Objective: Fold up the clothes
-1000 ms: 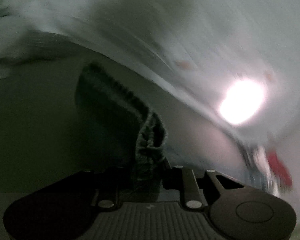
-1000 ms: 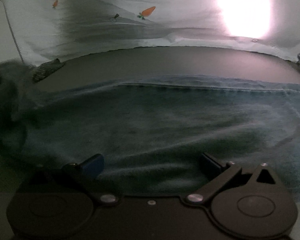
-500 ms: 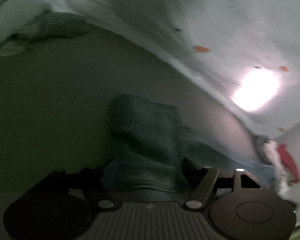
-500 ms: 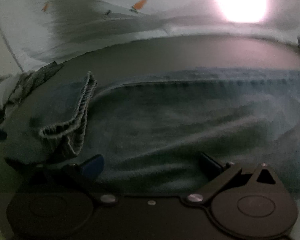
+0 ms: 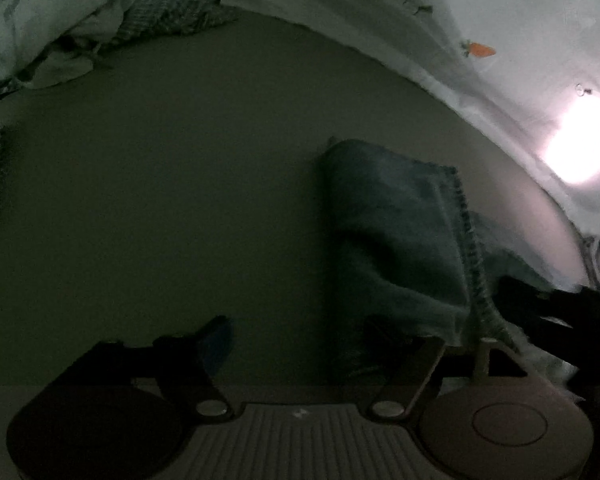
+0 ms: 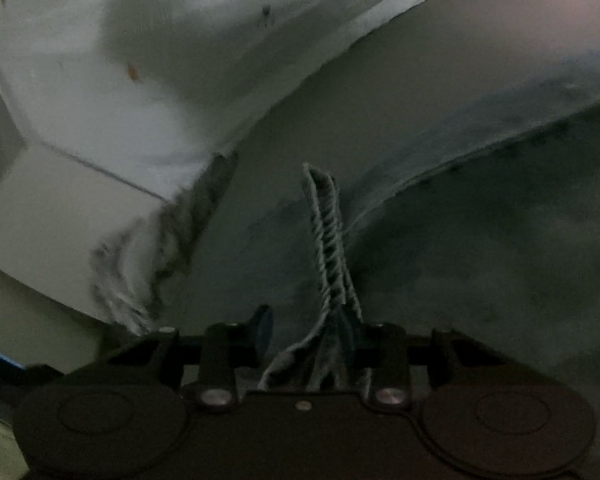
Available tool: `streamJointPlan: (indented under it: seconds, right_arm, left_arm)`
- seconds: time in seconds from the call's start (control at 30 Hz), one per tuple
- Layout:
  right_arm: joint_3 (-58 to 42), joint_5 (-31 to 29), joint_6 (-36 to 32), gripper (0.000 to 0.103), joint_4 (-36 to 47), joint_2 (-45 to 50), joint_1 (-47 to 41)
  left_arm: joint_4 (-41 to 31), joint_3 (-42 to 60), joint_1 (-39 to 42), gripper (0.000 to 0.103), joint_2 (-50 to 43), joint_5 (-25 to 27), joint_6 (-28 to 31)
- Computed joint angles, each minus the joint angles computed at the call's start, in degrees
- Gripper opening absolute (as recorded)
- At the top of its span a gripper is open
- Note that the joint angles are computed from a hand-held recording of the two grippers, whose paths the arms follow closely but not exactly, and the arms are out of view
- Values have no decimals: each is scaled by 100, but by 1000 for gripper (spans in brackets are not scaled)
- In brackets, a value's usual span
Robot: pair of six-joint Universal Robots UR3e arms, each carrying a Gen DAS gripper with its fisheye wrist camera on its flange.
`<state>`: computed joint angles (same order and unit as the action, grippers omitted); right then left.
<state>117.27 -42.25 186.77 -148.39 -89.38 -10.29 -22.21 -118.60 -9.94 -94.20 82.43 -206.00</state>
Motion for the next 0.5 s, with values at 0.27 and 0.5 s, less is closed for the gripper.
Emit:
streamJointPlan:
  seconds: [0.27,0.5]
  right_arm:
    - [-655,-304,280,64,-416,777,491]
    - [-584,19,1240,56,-940,1059,368]
  left_arm:
    - [-26,108,30,87,-156,-96,70]
    - [-39,266,35,103,-345,-268,141]
